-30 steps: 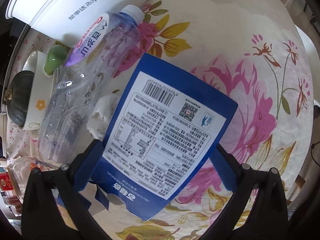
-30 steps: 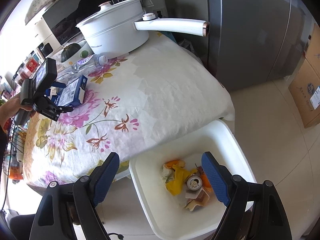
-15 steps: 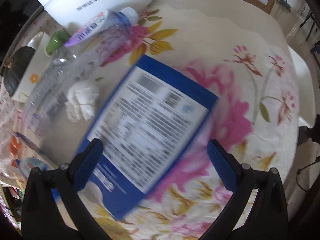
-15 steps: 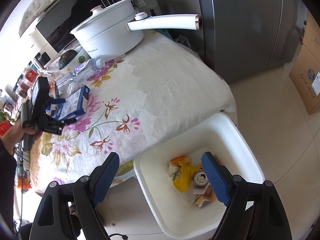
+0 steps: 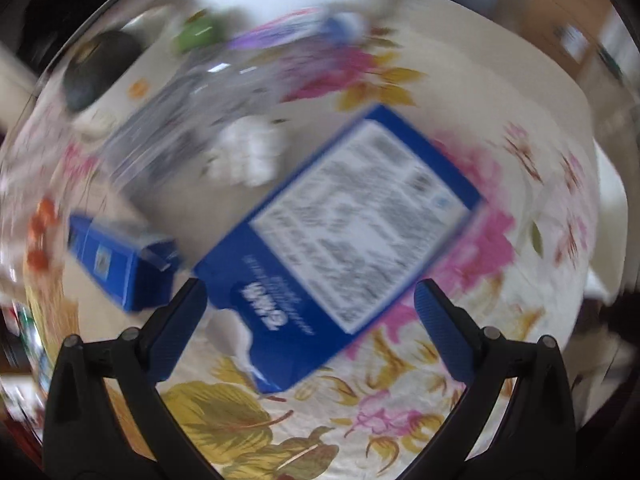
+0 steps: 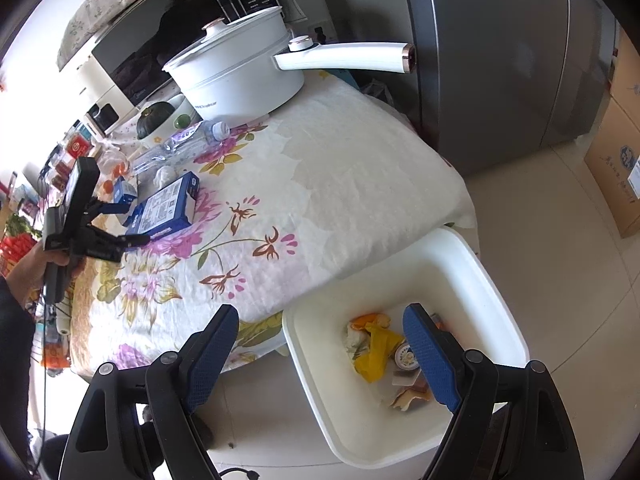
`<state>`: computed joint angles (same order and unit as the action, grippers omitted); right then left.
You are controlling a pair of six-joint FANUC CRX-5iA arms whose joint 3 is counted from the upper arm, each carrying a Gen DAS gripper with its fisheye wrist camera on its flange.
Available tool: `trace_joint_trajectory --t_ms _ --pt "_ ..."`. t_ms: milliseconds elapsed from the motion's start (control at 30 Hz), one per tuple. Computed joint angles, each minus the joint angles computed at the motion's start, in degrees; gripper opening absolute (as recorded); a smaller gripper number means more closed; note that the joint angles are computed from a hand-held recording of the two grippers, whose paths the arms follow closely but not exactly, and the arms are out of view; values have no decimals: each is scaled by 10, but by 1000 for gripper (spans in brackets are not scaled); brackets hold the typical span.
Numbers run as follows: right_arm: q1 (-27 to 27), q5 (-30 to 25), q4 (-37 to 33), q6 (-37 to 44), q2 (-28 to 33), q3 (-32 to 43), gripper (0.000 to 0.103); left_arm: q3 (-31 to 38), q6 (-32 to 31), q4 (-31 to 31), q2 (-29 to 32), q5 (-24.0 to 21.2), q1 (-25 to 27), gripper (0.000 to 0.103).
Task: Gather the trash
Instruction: 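Grasp the large blue biscuit box with the left tool, adjusting its hold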
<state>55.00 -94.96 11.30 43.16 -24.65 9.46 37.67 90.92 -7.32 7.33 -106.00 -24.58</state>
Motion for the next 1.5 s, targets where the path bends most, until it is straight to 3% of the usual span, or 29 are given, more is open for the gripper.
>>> trace_joint_trajectory --t_ms 67,133,233,433,600,733,800,967,1100,1267,1367,1433,1500 --pt "-8 2 -4 1 3 1 86 -27 75 32 -13 19 30 103" --pt "-12 3 -11 1 5 2 86 -49 93 40 -31 55 39 103" --pt "-9 4 -19 0 5 1 86 -39 25 23 -32 77 24 103" --pt "0 -5 -19 3 4 -7 86 7 -104 36 18 47 9 103" --pt "-15 -10 -28 6 5 -12 86 7 -95 121 48 48 51 103" --pt "-31 -12 -42 11 9 -13 86 15 -115 126 57 34 51 103" --pt "-35 -11 -48 11 11 -13 86 25 -138 103 61 13 38 103" --pt "-36 -7 -63 6 8 -10 86 83 -262 -36 84 -59 -44 103" --pt "-36 -6 -65 0 8 -11 86 105 -270 -55 102 -70 -49 103" --pt "-55 -8 -80 3 14 -12 86 151 -300 -3 137 -91 2 103" --pt "-60 -12 -85 7 19 -16 86 132 -286 58 141 -83 43 103" --pt "-61 -15 -88 10 24 -17 86 86 -246 112 125 -61 78 103" --pt "-61 -16 -91 10 28 -18 86 28 -232 132 88 -1 93 103"
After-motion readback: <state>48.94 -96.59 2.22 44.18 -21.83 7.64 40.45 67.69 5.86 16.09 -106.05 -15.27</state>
